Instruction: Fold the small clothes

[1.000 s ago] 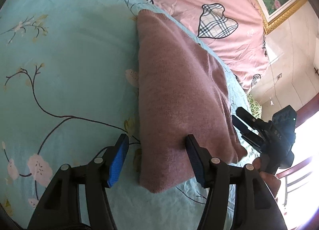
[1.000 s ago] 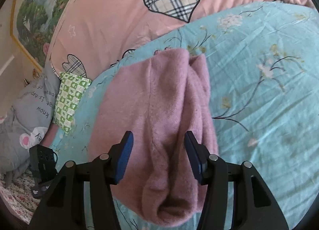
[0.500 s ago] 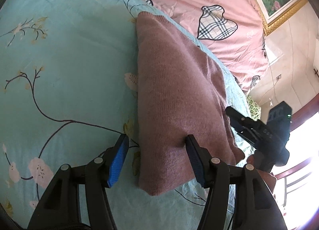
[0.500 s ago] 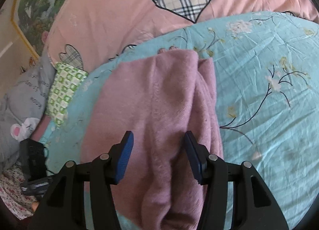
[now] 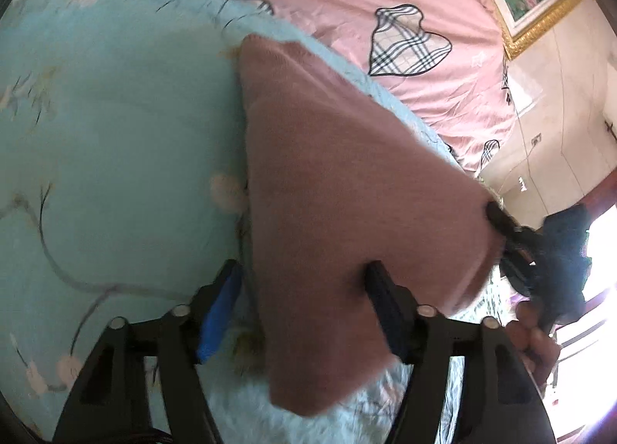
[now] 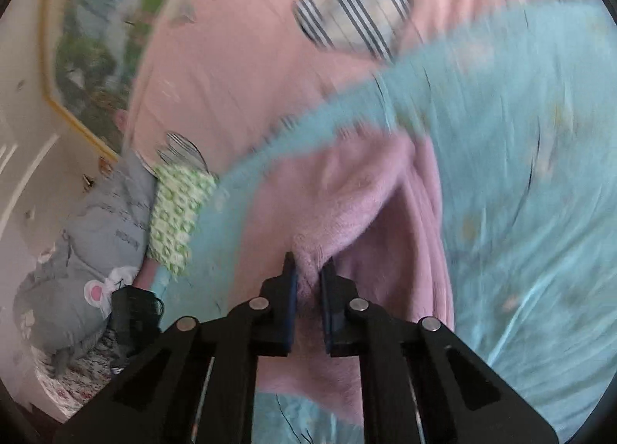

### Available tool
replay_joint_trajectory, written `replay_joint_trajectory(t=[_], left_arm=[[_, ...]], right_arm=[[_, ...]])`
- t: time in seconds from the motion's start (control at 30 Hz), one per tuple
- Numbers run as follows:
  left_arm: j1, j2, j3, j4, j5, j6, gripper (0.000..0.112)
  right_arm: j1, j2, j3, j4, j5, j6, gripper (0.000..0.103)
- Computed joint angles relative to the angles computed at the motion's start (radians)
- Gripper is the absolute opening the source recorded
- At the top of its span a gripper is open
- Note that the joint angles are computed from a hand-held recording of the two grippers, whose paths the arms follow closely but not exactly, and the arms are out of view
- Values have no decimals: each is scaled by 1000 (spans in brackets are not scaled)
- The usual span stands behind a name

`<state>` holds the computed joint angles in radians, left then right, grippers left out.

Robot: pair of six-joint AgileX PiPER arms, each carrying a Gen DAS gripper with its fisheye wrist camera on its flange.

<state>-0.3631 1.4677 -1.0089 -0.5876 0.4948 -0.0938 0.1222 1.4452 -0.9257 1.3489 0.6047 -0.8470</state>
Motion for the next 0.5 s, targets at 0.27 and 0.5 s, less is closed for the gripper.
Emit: replay_joint_trajectory(t=[0.27,0.5], left_arm=[[-18,92,-34,14,23,-24,74],[-10,87,-53,43,32,-35,75]], right_arm=[[20,163,-21,-211,-79,132,11],[34,131,21,-144,-124,59,14]])
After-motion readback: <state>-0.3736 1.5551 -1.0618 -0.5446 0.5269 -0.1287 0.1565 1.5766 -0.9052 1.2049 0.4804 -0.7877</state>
